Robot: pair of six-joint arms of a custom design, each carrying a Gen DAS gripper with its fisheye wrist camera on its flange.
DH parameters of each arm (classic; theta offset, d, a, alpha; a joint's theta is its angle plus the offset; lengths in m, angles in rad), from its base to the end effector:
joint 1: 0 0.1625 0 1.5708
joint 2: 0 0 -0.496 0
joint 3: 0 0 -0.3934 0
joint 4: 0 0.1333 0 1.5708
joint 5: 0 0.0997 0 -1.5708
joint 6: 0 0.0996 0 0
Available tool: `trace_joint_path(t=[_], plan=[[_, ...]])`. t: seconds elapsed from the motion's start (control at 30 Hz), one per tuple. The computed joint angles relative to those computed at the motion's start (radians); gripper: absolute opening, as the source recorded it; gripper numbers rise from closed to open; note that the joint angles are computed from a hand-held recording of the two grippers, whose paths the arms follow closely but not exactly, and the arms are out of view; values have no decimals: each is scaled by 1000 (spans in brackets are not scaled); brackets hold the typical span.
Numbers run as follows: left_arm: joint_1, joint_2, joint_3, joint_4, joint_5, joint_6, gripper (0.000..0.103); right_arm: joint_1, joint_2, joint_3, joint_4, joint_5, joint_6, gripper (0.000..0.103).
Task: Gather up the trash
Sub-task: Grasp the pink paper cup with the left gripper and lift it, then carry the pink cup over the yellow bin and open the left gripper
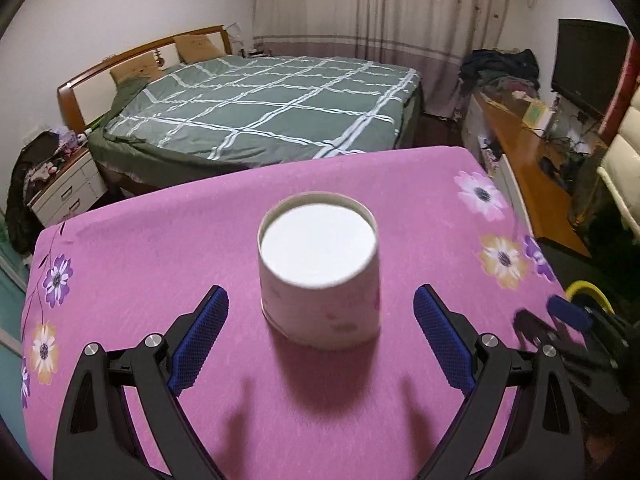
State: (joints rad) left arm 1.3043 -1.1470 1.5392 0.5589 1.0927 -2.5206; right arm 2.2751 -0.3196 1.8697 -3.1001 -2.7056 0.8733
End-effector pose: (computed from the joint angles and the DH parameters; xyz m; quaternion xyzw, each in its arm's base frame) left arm 0.0312 -0.5659 0.3344 0.3320 0.8667 -0.2518 0.2742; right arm 0.4069 -0.4125 -0.1191 -0.0656 -0.8407 0.3751 0.3849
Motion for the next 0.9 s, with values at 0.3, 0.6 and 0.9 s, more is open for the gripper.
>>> trace_joint_path(t=[0.3, 0.6, 0.9], plan=[[5, 55, -55, -11, -2, 30, 73, -1, 3, -9, 12, 6, -14, 58], [-6, 17, -31, -2, 31, 66, 63, -2, 4, -9, 14, 3, -5, 59], [-57, -92, 65, 56, 76, 52, 63, 39, -46, 16, 164, -4, 107, 59]])
